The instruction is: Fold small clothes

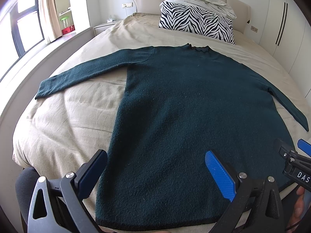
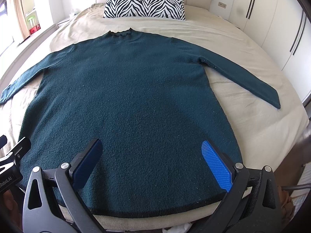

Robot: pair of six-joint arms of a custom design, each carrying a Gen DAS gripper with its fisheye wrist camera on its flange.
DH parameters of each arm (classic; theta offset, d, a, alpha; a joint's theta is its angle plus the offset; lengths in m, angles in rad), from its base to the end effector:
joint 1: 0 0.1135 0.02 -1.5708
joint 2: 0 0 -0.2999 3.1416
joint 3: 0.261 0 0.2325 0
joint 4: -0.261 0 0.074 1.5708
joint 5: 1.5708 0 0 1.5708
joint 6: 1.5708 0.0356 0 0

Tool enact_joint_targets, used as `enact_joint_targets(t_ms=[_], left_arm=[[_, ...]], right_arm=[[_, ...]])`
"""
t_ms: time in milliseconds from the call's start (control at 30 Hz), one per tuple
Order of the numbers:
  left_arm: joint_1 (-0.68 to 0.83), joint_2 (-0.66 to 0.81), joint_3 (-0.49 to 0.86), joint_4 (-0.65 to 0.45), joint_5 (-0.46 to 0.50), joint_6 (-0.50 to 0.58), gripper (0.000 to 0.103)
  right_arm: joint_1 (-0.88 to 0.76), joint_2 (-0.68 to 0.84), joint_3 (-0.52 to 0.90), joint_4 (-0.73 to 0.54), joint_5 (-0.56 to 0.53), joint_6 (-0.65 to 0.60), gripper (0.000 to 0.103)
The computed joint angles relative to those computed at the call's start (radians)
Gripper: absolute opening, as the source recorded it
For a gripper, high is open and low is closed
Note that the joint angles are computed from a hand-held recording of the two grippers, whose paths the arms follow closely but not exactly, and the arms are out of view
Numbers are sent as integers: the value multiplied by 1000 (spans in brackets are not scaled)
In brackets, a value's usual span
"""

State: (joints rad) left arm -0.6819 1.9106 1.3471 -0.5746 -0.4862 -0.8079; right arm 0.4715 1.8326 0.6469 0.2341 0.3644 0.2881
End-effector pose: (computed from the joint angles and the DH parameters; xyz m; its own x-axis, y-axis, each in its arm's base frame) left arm 0.3103 -0.2305 0.2312 -0.7799 -0.1900 -0.5964 -0.2295 0.9733 -0.0100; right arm 0.2729 0.1249 0.1302 -0.7638 -0.0914 -0.6389 -0.0241 0.9933 -0.1134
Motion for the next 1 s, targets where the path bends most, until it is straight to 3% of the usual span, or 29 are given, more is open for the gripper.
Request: enact_joint_targets(t_ms=[1000], left_arm=[[2,-3,13,-23,-2,0,103]], right_arm=[[-1,9,16,-19,-7,-4,103]])
